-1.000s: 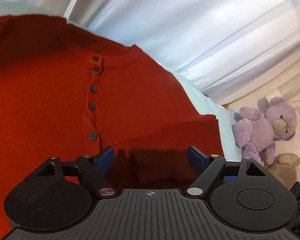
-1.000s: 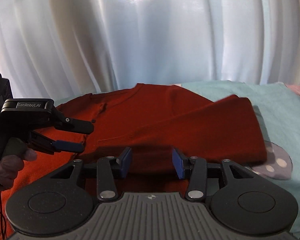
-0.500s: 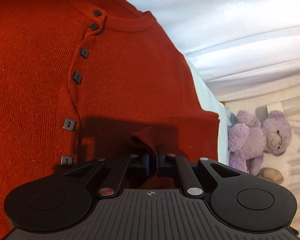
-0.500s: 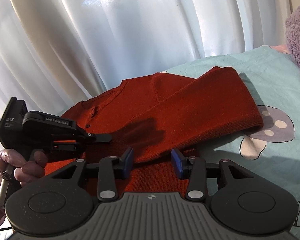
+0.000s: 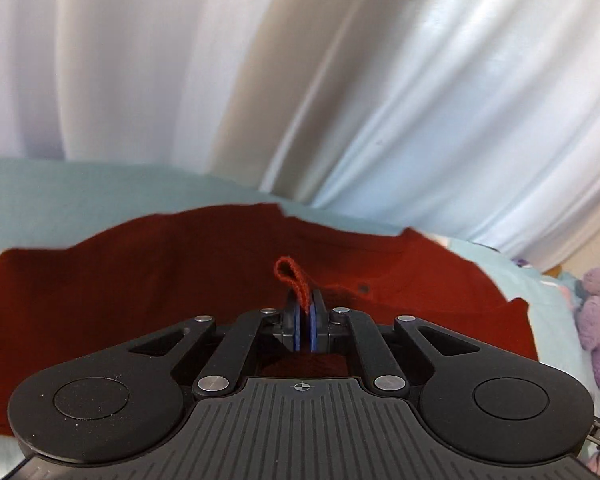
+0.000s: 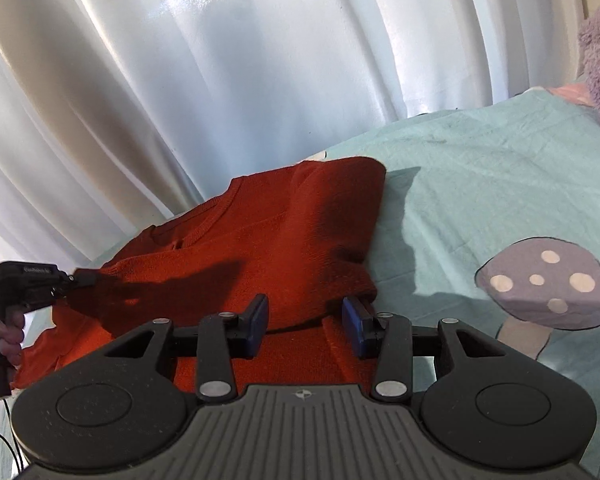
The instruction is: Fold small clothes
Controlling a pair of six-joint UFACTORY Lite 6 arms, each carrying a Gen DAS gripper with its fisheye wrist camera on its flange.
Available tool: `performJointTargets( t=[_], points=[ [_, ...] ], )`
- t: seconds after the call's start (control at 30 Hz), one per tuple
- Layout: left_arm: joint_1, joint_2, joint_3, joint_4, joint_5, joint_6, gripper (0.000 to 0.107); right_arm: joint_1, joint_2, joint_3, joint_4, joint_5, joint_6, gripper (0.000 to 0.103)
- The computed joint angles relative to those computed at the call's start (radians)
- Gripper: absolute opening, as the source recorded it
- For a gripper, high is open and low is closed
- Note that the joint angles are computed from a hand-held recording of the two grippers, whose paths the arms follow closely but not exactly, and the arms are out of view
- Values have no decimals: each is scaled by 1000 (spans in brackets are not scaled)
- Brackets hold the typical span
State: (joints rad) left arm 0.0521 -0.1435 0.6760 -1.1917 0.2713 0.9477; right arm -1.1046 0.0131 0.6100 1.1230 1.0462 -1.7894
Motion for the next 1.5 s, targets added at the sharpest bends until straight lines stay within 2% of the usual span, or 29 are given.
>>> performJointTargets(
  t=[0.07, 0.13, 0.2, 0.27, 0.3, 0.33, 0.37, 0.47, 0.6, 0.73, 0.8, 0.83, 0.87, 0.93, 1.0, 1.07, 1.1, 1.2, 1.23, 1.3, 1.33, 1.37, 1.43, 1.5],
  points=[
    [85, 64, -7, -102, 39, 119, 6, 23, 7, -1, -6, 6, 29, 41],
    [149, 103, -31, -283, 102, 303, 7, 47, 16, -3, -6, 5, 58, 41],
    [191, 141, -39, -360, 178, 397, 14, 64, 19, -13, -5, 0, 83, 41],
    [182, 167, -49, -426, 202, 457, 33, 79, 41, -11, 0, -9, 111, 42],
    [173, 195, -43, -453, 218, 490, 33, 87, 47, -15, 18, -16, 121, 42],
    [171, 221, -31, -455, 232, 500, 28, 86, 54, -15, 24, -12, 139, 42],
    [166, 236, -22, -466, 230, 511, 6, 89, 67, -10, 33, -13, 162, 42],
    [160, 207, -9, -431, 219, 460, 6, 91, 110, 2, 77, -5, 198, 42],
    [169, 36, -14, -337, 229, 343, 6, 101, 151, -1, 154, -5, 215, 43],
    [227, -77, 29, -274, 288, 216, 6, 124, 216, 10, 230, -1, 258, 41],
    [255, -80, 62, -234, 317, 173, 6, 139, 231, 10, 268, -10, 254, 30],
    [259, -80, 69, -226, 318, 176, 6, 139, 230, 4, 291, -16, 244, 11],
    [252, -76, 73, -214, 299, 177, 6, 136, 227, 1, 312, -23, 234, 6],
    [224, -50, 84, -159, 256, 140, 6, 106, 189, -30, 378, -50, 169, 6],
    [193, -9, 80, -137, 239, 143, 6, 108, 124, -73, 471, -128, 12, 6],
    [136, 32, 63, -139, 187, 179, 6, 124, 141, -42, 444, -188, -15, 6],
    [104, 54, 56, -153, 151, 205, 6, 120, 165, -6, 371, -182, 35, 6],
    [7, 120, 44, -175, 1, 256, 6, 69, 142, 68, 156, -90, 114, 9],
    [4, 127, 30, -199, -13, 287, 6, 54, 114, 72, 132, -63, 90, 10],
    [44, 145, 17, -272, 27, 359, 6, 28, 68, 87, 107, -19, 45, 15],
    [73, 168, 18, -332, 58, 424, 6, 35, 33, 80, 135, -39, 6, 27],
    [92, 177, 14, -378, 71, 473, 6, 64, 5, 69, 175, -77, -37, 44],
    [101, 174, 13, -413, 58, 519, 6, 155, 0, 72, 261, -157, -103, 52],
    [108, 174, 21, -401, 68, 502, 6, 276, 52, 122, 289, -262, -95, 53]
  ],
)
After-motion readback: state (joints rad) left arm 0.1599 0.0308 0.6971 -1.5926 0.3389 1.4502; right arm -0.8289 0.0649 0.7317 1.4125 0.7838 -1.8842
